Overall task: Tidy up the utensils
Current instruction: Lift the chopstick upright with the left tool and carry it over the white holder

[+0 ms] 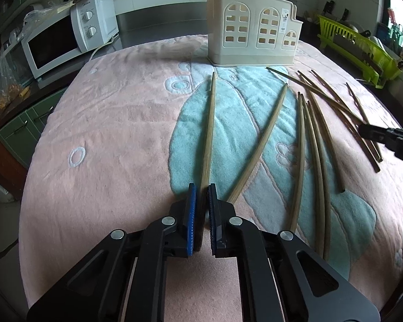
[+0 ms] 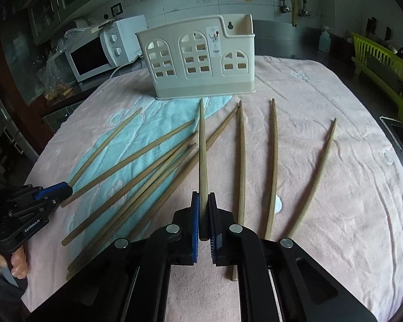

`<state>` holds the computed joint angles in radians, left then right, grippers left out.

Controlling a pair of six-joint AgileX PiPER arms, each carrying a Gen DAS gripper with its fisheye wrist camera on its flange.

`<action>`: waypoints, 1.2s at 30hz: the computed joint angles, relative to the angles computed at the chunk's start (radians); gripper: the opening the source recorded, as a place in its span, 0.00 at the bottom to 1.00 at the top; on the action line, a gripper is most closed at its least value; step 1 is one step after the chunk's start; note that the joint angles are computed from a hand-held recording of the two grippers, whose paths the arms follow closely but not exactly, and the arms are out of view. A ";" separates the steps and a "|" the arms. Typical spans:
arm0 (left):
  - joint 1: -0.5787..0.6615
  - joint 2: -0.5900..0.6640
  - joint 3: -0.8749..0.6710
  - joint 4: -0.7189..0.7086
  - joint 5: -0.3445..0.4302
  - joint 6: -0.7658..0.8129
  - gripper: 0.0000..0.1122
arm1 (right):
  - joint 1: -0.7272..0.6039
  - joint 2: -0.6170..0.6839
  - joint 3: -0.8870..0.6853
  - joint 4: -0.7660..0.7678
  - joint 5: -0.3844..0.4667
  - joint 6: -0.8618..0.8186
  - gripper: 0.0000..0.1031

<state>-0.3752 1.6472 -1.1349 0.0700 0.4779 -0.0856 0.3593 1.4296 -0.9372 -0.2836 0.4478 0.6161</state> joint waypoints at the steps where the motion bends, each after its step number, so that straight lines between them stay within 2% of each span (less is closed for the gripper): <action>1: 0.002 0.000 -0.002 -0.007 0.002 0.006 0.06 | -0.001 -0.017 0.004 -0.007 0.000 0.003 0.06; 6: -0.007 0.010 -0.016 0.009 0.027 0.000 0.06 | 0.000 -0.077 0.000 -0.042 0.011 0.021 0.06; 12: 0.024 0.032 -0.061 -0.091 0.079 0.087 0.07 | 0.000 -0.105 -0.015 -0.052 0.023 0.007 0.06; 14: 0.018 0.036 -0.069 -0.075 0.090 0.075 0.07 | 0.003 -0.108 -0.024 -0.067 0.032 0.009 0.06; 17: 0.011 0.027 -0.060 -0.046 0.080 0.038 0.06 | 0.005 -0.116 -0.045 -0.084 0.049 -0.007 0.06; 21: 0.026 -0.006 -0.046 -0.096 0.065 0.057 0.06 | 0.002 -0.127 -0.076 -0.099 0.069 -0.042 0.06; 30: 0.023 -0.100 -0.024 -0.129 -0.006 0.049 0.06 | -0.039 -0.130 -0.146 0.031 0.088 -0.233 0.06; 36: 0.018 -0.123 -0.044 -0.164 -0.050 0.051 0.05 | -0.031 -0.123 -0.183 0.014 0.093 -0.249 0.06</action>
<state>-0.3573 1.5245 -1.1792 -0.0940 0.4281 -0.0347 0.3284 1.3066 -1.1198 -0.2699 0.5405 0.3672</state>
